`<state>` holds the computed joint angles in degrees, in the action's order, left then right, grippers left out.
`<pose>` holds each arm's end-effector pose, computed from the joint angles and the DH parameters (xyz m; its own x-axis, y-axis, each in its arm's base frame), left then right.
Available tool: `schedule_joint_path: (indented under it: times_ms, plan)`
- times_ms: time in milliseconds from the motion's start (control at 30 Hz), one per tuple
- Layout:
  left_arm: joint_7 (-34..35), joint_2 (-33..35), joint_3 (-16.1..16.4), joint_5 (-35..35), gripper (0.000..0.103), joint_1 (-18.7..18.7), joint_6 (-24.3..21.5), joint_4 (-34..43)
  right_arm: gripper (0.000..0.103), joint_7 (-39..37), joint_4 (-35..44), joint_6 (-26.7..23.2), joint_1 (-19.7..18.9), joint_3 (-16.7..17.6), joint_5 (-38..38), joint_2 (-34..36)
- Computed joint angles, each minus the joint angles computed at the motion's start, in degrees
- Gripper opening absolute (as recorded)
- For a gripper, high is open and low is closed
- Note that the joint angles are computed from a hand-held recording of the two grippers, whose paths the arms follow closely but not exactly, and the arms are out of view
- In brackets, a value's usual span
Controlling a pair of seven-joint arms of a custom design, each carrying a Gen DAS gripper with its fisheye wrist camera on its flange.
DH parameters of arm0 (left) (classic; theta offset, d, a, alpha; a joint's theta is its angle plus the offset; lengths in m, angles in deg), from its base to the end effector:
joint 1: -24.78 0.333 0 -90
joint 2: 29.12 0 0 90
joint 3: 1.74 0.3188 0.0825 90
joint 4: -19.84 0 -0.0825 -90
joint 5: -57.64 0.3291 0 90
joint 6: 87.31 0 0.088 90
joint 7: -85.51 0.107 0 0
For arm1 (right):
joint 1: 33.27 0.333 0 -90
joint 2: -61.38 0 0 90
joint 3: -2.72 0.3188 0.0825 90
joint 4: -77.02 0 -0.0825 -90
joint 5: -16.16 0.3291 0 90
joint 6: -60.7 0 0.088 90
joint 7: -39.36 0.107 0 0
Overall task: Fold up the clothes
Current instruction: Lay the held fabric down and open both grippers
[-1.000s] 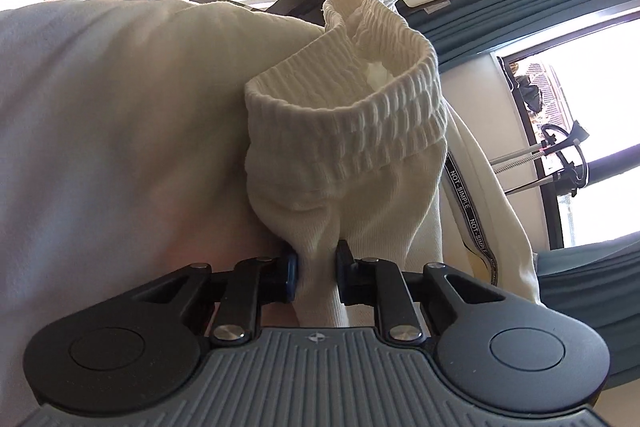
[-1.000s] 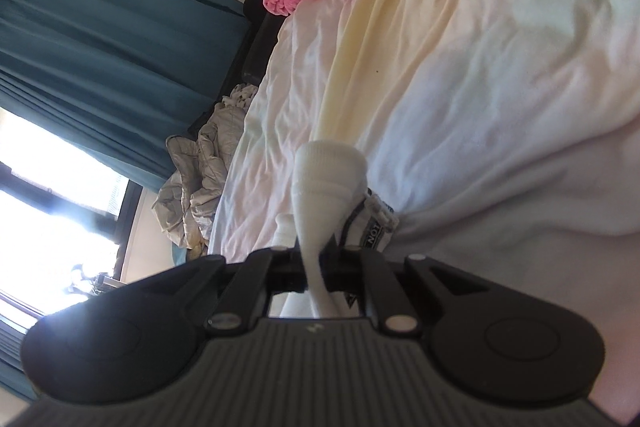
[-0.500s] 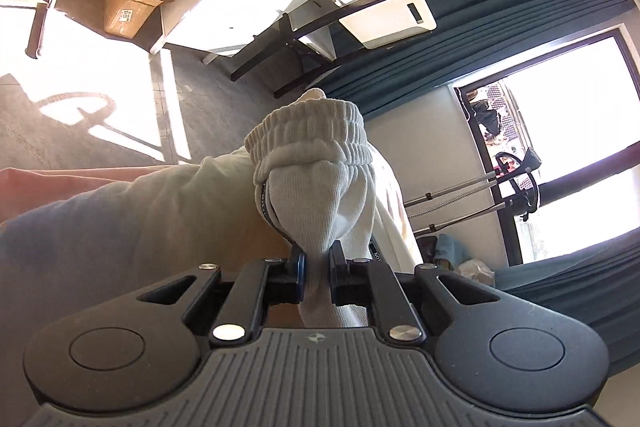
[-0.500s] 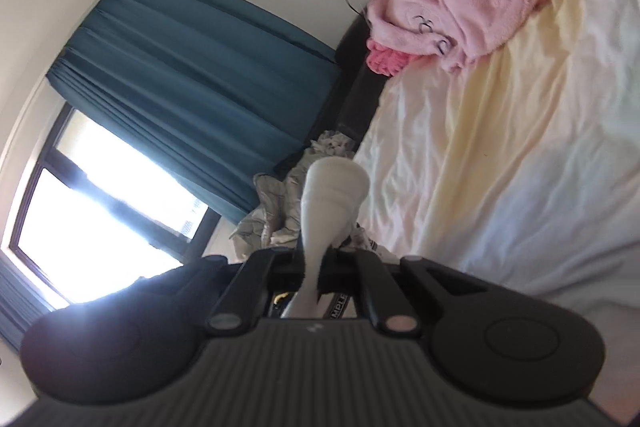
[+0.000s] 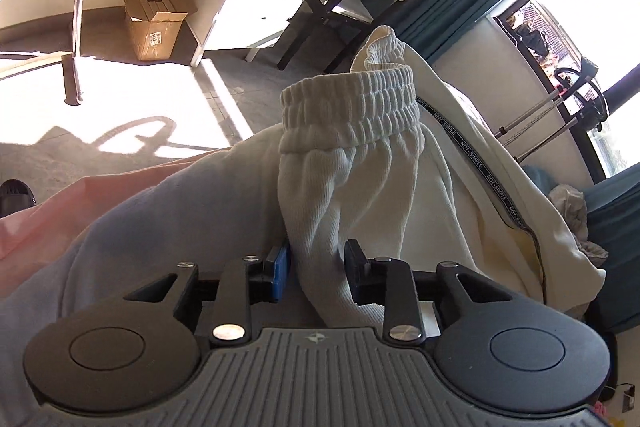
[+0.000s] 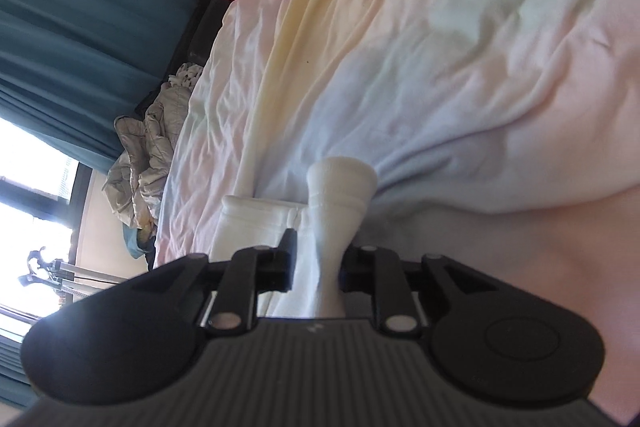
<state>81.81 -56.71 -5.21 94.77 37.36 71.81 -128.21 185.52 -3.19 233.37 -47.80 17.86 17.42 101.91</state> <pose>0.3822 0.0317 0.5206 0.7806 -0.4016 0.4790 -0.1229 -0.8499 -0.5124 0.7297 -0.0569 0.4386 -0.5272 -0.3903 -0.7548 -0.2803 0.9184 -0.2791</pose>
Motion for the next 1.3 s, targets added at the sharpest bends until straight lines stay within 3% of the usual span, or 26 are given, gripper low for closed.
schedule_joint_path:
  times_ms: [33, 67, 167, 233, 300, 500, 667, 833, 1000, 1133, 1200, 1300]
  plan:
    - [0.8, -0.7, -1.2, 0.6, 0.068, -0.2, -2.5, 0.6, 0.054, 1.3, -1.6, 1.1, 0.9, -1.7, -0.2, -1.1]
    - [1.4, -1.3, -2.4, 1.4, 0.074, -0.5, -5.0, 1.3, 0.055, 3.4, -3.7, 2.6, 2.6, -4.5, -0.9, -2.7]
    - [2.2, -3.4, -6.2, 4.8, 0.078, -2.5, -11.2, 3.2, 0.056, 7.1, -8.1, 7.5, 6.0, -10.5, -5.0, -6.1]
    - [1.6, -3.8, -8.4, 7.3, 0.079, -4.1, -13.8, 4.7, 0.056, 6.7, -9.4, 10.6, 6.0, -11.0, -8.2, -7.2]
    - [0.9, -3.4, -10.4, 9.9, 0.08, -5.7, -16.0, 6.8, 0.055, 5.5, -10.5, 13.7, 4.3, -8.8, -11.2, -7.9]
    - [-1.5, 5.4, -15.7, 19.5, 0.083, -8.8, -20.2, 17.0, 0.055, -0.6, -12.4, 16.8, -5.0, 4.8, -24.2, -9.2]
    - [-2.0, 14.9, -17.4, 26.1, 0.083, -12.4, -22.1, 25.8, 0.055, -8.8, -15.1, 16.5, -15.7, 21.4, -33.8, -8.6]
    - [-0.8, 22.8, -16.7, 30.6, 0.083, -16.8, -23.5, 32.2, 0.055, -16.5, -18.2, 15.4, -21.6, 32.5, -37.8, -6.7]
    - [-0.6, 27.7, -13.8, 33.2, 0.083, -20.4, -22.7, 36.0, 0.055, -24.3, -20.3, 14.5, -22.3, 36.4, -38.7, -6.0]
    - [-6.3, 29.0, -10.4, 38.9, 0.083, -22.6, -19.2, 34.7, 0.055, -29.0, -20.7, 14.8, -21.4, 37.4, -38.3, -5.1]
    - [-11.9, 29.1, -9.0, 44.6, 0.083, -23.0, -16.5, 32.6, 0.055, -30.2, -20.7, 15.4, -20.2, 36.3, -38.3, -5.3]
    - [-15.9, 29.5, -8.0, 45.9, 0.083, -23.3, -14.4, 30.2, 0.055, -29.7, -20.8, 17.7, -15.2, 30.1, -38.6, -7.5]
